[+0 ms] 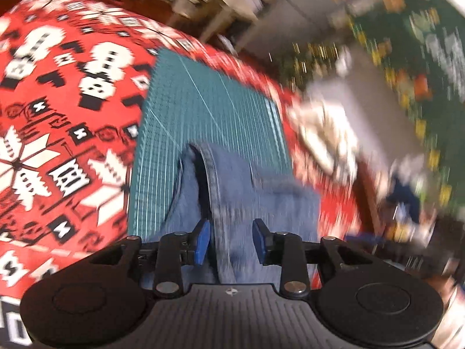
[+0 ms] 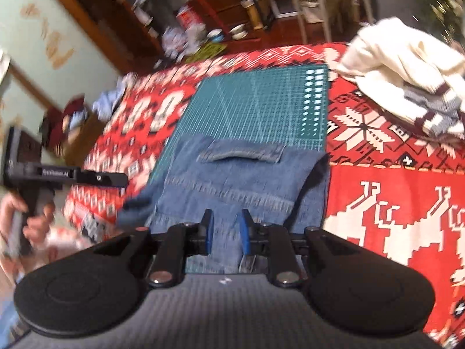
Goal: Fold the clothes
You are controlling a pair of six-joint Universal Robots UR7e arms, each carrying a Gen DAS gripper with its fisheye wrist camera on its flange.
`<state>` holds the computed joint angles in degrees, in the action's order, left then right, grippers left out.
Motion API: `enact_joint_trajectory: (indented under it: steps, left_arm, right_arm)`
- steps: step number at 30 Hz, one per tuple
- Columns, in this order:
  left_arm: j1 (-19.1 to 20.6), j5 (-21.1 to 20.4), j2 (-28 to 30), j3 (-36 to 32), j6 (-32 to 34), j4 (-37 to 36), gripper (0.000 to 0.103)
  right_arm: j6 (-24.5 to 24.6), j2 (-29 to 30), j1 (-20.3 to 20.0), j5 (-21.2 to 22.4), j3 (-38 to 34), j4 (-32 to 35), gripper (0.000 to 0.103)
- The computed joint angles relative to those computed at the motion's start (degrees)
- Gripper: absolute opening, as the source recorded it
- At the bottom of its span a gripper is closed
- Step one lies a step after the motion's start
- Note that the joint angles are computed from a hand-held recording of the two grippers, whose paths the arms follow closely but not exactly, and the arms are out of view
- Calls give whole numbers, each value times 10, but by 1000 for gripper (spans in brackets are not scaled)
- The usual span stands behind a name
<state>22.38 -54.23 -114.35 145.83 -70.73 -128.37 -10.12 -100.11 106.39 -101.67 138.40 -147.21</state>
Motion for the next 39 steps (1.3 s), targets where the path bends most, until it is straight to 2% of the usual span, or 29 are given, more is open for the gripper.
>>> enact_joint_trajectory:
  steps: [2, 4, 7, 10, 13, 16, 19, 21, 23, 25, 28, 29, 30, 31, 32, 33, 36, 39]
  left_arm:
    - [25, 26, 18, 16, 0, -76, 36]
    - [56, 35, 48, 23, 4, -142, 38]
    - [111, 15, 110, 24, 27, -245, 39]
    - [150, -10, 162, 27, 49, -345, 39]
    - [168, -27, 194, 30, 62, -411, 39]
    - [180, -43, 209, 22, 69, -416, 38]
    - [186, -60, 213, 31, 70, -443, 37]
    - [195, -83, 217, 36, 71, -470, 32]
    - [196, -85, 221, 36, 68, -477, 32]
    - [199, -86, 229, 36, 67, -488, 32]
    - [205, -88, 238, 42, 61, -515, 31]
    - [206, -88, 241, 45, 58, -525, 29]
    - [204, -82, 241, 47, 55, -525, 18]
    - [200, -72, 239, 48, 50, -521, 13]
    - [196, -66, 239, 49, 52, -522, 13]
    - [192, -61, 239, 51, 56, -527, 12]
    - [184, -54, 240, 50, 74, -544, 8]
    - [197, -71, 261, 54, 82, -607, 8]
  right_arm:
    - [24, 10, -30, 24, 11, -61, 27]
    - [46, 22, -57, 41, 24, -128, 30]
    - [83, 45, -106, 75, 43, -225, 33]
    - [111, 56, -152, 115, 58, -270, 33]
    - [138, 58, -196, 154, 70, -291, 33]
    - [145, 54, -221, 179, 74, -281, 34]
    - [149, 59, -228, 173, 70, -264, 34]
    - [158, 67, -235, 169, 69, -257, 34]
    - [173, 75, -250, 189, 71, -256, 36]
    - [183, 87, -260, 205, 72, -259, 42]
    - [181, 111, -258, 198, 68, -274, 43]
    - [180, 119, -260, 201, 68, -281, 44]
    - [181, 126, -262, 205, 68, -290, 44]
    - [181, 133, -264, 212, 68, -299, 41]
    - [182, 138, -265, 217, 69, -307, 34]
    - [183, 141, -264, 219, 69, -313, 19]
    - [178, 148, -259, 220, 68, -331, 10]
    - [187, 154, -272, 237, 75, -355, 8]
